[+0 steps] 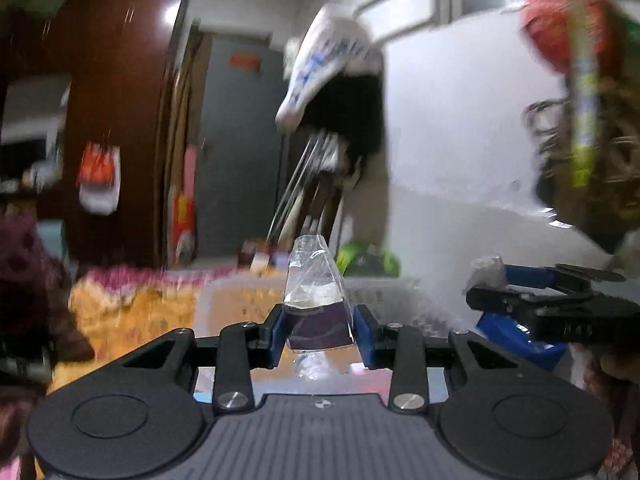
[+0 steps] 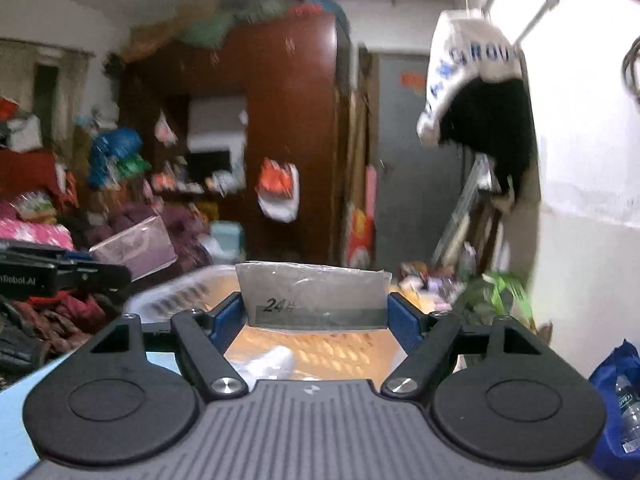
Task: Organize objects
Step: 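Carry the purple item to the basket and open the left tool, then grasp the clear-wrapped blue box with the right tool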
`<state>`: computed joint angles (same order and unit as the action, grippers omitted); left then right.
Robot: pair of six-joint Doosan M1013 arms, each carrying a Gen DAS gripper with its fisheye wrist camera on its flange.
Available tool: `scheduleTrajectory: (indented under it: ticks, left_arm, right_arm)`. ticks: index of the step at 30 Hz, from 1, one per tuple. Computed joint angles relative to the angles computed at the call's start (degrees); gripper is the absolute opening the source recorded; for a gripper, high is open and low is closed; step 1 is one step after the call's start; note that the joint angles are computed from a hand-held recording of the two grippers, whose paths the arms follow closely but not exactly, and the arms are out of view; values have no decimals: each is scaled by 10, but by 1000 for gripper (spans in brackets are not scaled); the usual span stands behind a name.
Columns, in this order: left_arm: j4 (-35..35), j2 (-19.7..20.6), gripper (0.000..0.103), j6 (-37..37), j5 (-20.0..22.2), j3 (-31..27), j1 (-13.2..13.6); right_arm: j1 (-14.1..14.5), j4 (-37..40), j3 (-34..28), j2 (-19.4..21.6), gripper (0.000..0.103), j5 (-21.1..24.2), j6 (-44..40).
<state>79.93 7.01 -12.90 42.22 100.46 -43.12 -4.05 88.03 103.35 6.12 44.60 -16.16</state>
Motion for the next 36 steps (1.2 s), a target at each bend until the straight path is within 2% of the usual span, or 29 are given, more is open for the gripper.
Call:
scheduleTrajectory:
  ticks: [2,4,6,8,10,13,16,18,21,23,25,27,28,30,31,32,36]
  left_arm:
    - [-46,18,40,32,-12,-22,16]
    - [-92,33,41,74,-17,-38,26]
    - [-120,44,62,90,-6,-47,28]
    - [-102,37,64,72,1,-34,21]
    - [-62,25,71,37,1,-16,11]
    - [-7,1,74,-9,30,21,-22]
    - [53,-20,84,-75,119,80,-82]
    - [67,-25,84,-123,186,116,-122]
    - [64,-31,84,-208,218,154,-153]
    - [56,-34,84,-237,214,170,-164]
    - [50,-28,84,-244,229,175,-184]
    - [61,-27,84,-236,213,179,-197]
    - [66,-25,84,-229,206,178,-203]
    - [80,-20,84,-213,187,175,-210]
    - [86,-17,84,-202,174,172,-210]
    - [89,-12,84,-193,168,166,-210]
    - [73,6,84,-151,139,150,-204]
  right_arm:
    - [14,-44,-20,15,79,-27,42]
    - [16,-77,-31,25,81,-19,82]
    - [15,-96,-30,27,87,-17,96]
    - [11,-78,-10,15,97,-32,66]
    - [-3,-56,8,4,103,-13,36]
    - [-31,-15,38,-13,103,22,21]
    - [-89,14,87,-21,103,134,-13]
    - [-116,24,131,-31,103,162,-44]
    - [-149,27,190,-45,103,194,-74]
    - [-166,32,219,-52,103,218,-82]
    - [-175,23,231,-54,103,244,-80]
    - [-167,18,233,-60,103,240,-95]
    - [-161,18,234,-64,99,231,-110]
    - [-153,7,231,-64,84,224,-111]
    - [-151,-11,223,-60,70,227,-97]
    - [-151,-20,219,-57,64,226,-85]
    - [-164,-14,227,-58,70,217,-75]
